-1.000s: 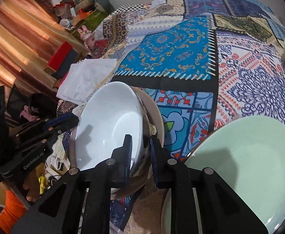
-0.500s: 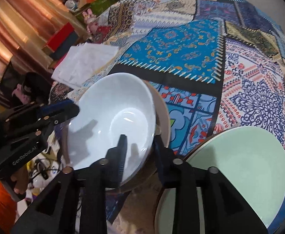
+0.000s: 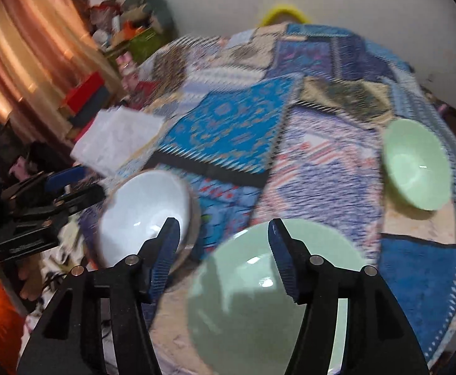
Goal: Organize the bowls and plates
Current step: 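Open both tools to release the white bowl inside the pink bowl, then move both tools to the pale green bowl and grip its rim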
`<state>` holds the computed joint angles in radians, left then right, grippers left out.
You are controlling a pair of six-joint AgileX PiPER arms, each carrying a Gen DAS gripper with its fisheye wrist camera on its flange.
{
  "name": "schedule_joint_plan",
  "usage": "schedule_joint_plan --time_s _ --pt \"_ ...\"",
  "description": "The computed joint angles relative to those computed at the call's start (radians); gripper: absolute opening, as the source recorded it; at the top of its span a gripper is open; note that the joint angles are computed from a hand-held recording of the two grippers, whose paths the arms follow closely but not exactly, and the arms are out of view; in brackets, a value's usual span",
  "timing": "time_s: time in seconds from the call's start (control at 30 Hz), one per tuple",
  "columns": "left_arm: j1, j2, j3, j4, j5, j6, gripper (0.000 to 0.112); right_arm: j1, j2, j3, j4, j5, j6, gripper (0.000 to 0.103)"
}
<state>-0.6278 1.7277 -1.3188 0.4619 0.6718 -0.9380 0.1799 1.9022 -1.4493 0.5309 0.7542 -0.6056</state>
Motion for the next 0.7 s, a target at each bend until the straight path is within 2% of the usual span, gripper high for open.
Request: schedule_joint_plan --time_s 0.07,0.13,0.2,0.43,0.57,0.7 --pt "-0.014 0.02 -0.041 0.006 0.015 -0.004 0.072 -0.04 -0.006 0.007 0.0 -0.022 -0.007 0.056" --pt "-0.028 0.049 -0.091 0.022 0.036 -0.015 0.083 -0.079 -0.004 0.001 0.002 -0.026 0.001 0.056" --pt "-0.042 0.081 -0.141 0.049 0.049 -0.034 0.087 -0.131 -0.001 -0.012 0.004 -0.031 0.009 0.056" --pt "-0.048 0.258 -0.408 -0.033 0.143 0.085 0.09 -0.279 0.054 -0.099 -0.023 -0.07 0.063 0.056" --pt "-0.033 0.4 -0.637 -0.134 0.224 0.192 0.09 -0.335 0.139 -0.211 -0.053 -0.054 0.119 0.056" --pt "-0.015 0.586 -0.95 -0.233 0.358 0.292 0.09 -0.36 0.244 -0.336 -0.1 -0.043 0.19 0.056"
